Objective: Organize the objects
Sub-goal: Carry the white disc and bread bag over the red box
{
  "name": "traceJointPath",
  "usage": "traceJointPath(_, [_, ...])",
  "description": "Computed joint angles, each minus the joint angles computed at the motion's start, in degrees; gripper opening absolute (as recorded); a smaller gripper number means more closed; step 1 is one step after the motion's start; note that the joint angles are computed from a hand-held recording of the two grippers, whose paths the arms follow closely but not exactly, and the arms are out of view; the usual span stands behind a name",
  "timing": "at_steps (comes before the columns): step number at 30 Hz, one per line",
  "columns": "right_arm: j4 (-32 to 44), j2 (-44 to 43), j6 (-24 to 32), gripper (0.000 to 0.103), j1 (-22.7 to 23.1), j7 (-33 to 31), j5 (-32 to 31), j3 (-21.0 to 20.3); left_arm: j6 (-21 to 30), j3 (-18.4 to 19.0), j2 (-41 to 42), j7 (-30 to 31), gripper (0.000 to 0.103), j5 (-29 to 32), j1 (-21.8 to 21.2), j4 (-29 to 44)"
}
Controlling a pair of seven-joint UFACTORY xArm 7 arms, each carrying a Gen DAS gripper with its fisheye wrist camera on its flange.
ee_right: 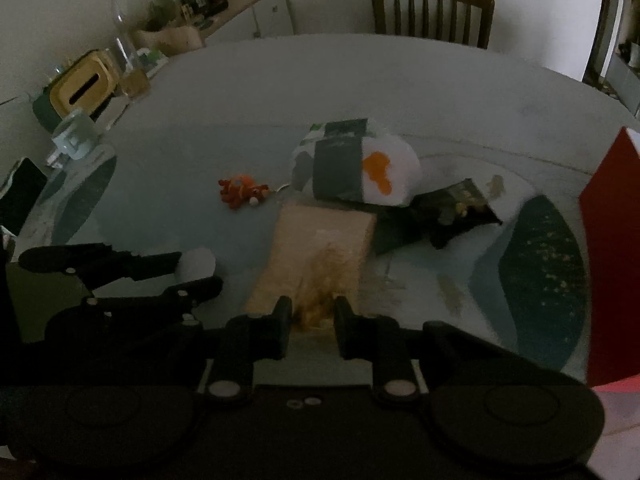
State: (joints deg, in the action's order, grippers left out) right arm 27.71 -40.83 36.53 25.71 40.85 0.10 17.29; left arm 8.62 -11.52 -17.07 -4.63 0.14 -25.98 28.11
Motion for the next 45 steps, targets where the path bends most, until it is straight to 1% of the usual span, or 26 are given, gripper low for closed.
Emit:
traceJointPath(4, [-1.8, -5.7, 1.8, 0.021, 1.4, -2.6, 0.7, -2.1, 3.0, -1.6, -3.2, -3.3, 0.038, -0.4, -0.3, 0.5])
traceJointPath(7, [-3.3, -11.3, 4.3, 0.021, 1.8, -5.5, 1.4, -4.0, 5.0, -3.8, -5.5, -6.6, 0.038, 0.5, -0.3, 1.3])
traceJointPath(11, [-4.7, -18.5, 8.0, 0.021, 1.2, -10.0, 2.6, -6.7, 6.6, -6.9, -6.6, -11.7, 0.038, 2.1, -0.5, 3.5])
traceJointPath(15, [-5.8, -25.5, 12.0, 0.021, -0.5, -14.7, 3.8, -9.3, 7.9, -10.5, -6.1, -17.5, 0.038, 4.8, -0.7, 6.8])
traceJointPath(21, [-6.8, -34.9, 18.8, 0.021, -5.1, -22.5, 5.1, -13.8, 9.0, -15.4, -2.6, -25.5, 0.038, 11.0, -0.7, 13.5])
traceJointPath(26, [-7.5, -41.3, 23.9, 0.021, -10.8, -28.7, 5.3, -18.1, 10.9, -19.2, 3.4, -33.5, 0.038, 19.0, -0.7, 20.9])
traceJointPath(29, [-7.6, -44.0, 26.4, 0.021, -14.7, -32.2, 5.1, -20.7, 12.1, -20.5, 7.4, -37.7, 0.038, 24.1, -1.6, 25.1])
traceJointPath(32, [-7.6, -45.6, 28.3, 0.021, -18.5, -35.2, 4.9, -22.9, 13.8, -21.2, 11.8, -41.0, 0.038, 29.6, -3.3, 29.7])
traceJointPath(36, [-7.7, -47.1, 30.4, 0.021, -23.0, -38.5, 4.7, -25.5, 16.1, -20.8, 17.4, -44.6, 0.038, 35.4, -6.9, 35.6])
traceJointPath(41, [-7.3, -47.7, 32.0, 0.021, -28.2, -43.0, 3.6, -29.1, 18.7, -18.5, 23.5, -46.2, 0.038, 40.1, -12.5, 42.4])
traceJointPath(45, [-7.0, -47.0, 32.2, 0.021, -31.9, -46.5, 2.6, -31.7, 20.7, -16.3, 27.9, -45.6, 0.038, 41.1, -16.9, 47.6])
